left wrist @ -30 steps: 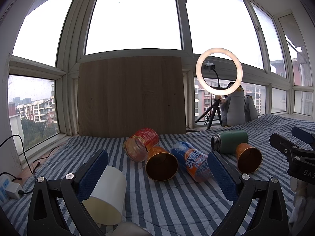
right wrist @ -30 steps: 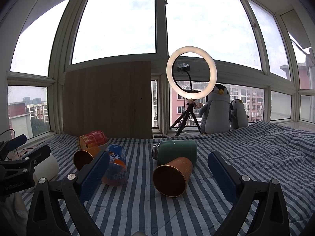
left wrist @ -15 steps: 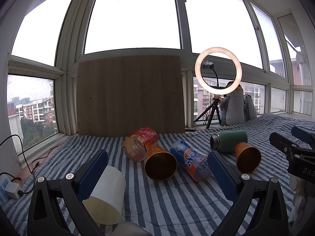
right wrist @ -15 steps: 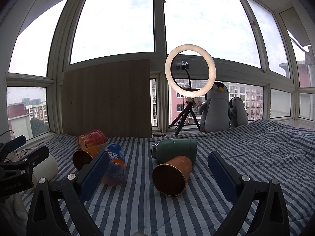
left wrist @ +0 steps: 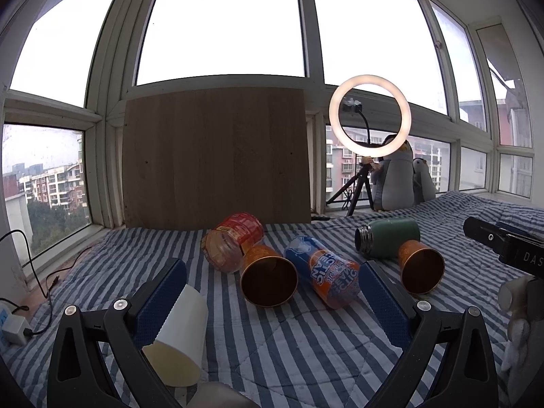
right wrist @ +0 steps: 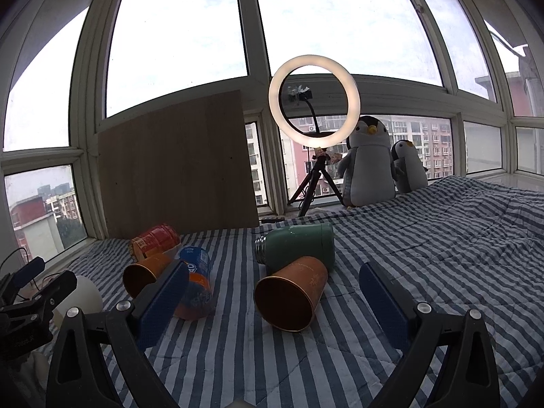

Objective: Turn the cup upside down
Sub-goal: 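Reach the left tool to the lying green tumbler and close around it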

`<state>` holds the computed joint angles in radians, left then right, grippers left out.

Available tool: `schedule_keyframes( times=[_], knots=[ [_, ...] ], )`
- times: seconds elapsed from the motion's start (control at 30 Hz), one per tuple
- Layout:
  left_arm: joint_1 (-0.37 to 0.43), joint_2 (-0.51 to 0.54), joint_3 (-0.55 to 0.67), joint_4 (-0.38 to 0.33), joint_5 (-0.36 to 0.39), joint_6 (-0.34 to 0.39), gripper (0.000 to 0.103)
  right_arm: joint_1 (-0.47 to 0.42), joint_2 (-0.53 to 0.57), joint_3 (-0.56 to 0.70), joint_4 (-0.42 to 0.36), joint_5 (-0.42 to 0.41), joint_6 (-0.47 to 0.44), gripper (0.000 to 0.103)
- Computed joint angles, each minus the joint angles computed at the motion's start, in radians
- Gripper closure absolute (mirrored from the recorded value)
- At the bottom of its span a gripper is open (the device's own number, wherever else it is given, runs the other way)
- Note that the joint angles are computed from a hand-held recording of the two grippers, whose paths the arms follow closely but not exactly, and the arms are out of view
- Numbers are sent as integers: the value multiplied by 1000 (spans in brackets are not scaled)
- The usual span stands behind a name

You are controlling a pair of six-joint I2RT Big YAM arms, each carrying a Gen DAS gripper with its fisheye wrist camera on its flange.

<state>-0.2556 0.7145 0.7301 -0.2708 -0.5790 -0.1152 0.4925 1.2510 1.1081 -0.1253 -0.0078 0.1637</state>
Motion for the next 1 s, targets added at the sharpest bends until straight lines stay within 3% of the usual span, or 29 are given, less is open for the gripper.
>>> schedule_keyframes(
  times=[0.13, 0.27, 0.33, 0.43, 0.6, 0.7, 0.83, 0.9, 1.0],
  knots=[
    [0, 6, 11, -20, 27, 8, 1, -37, 26, 56, -81, -38, -11, 4],
    [0, 20, 45, -73, 85, 38, 1, -59, 33, 74, -98, -1, -47, 4],
    [-3, 49, 86, -127, 116, 56, 1, -75, 36, 83, -115, -4, -52, 4],
    [0, 142, 206, -273, 211, 92, 1, -101, 37, 90, -134, -21, -60, 4],
    [-29, 313, 395, -397, 263, 186, 0, -142, 38, 97, -170, -64, -69, 4],
    [-22, 450, 548, -503, 352, 228, 1, -165, 41, 94, -178, -91, -67, 4],
    [-35, 645, 754, -604, 334, 318, 1, -192, 52, 84, -169, -116, -55, 4],
    [-53, 722, 818, -577, 244, 382, 1, -209, 59, 81, -164, -142, -34, 4],
    [-57, 832, 918, -588, 192, 470, 1, -228, 56, 70, -144, -187, -1, 4]
  ],
)
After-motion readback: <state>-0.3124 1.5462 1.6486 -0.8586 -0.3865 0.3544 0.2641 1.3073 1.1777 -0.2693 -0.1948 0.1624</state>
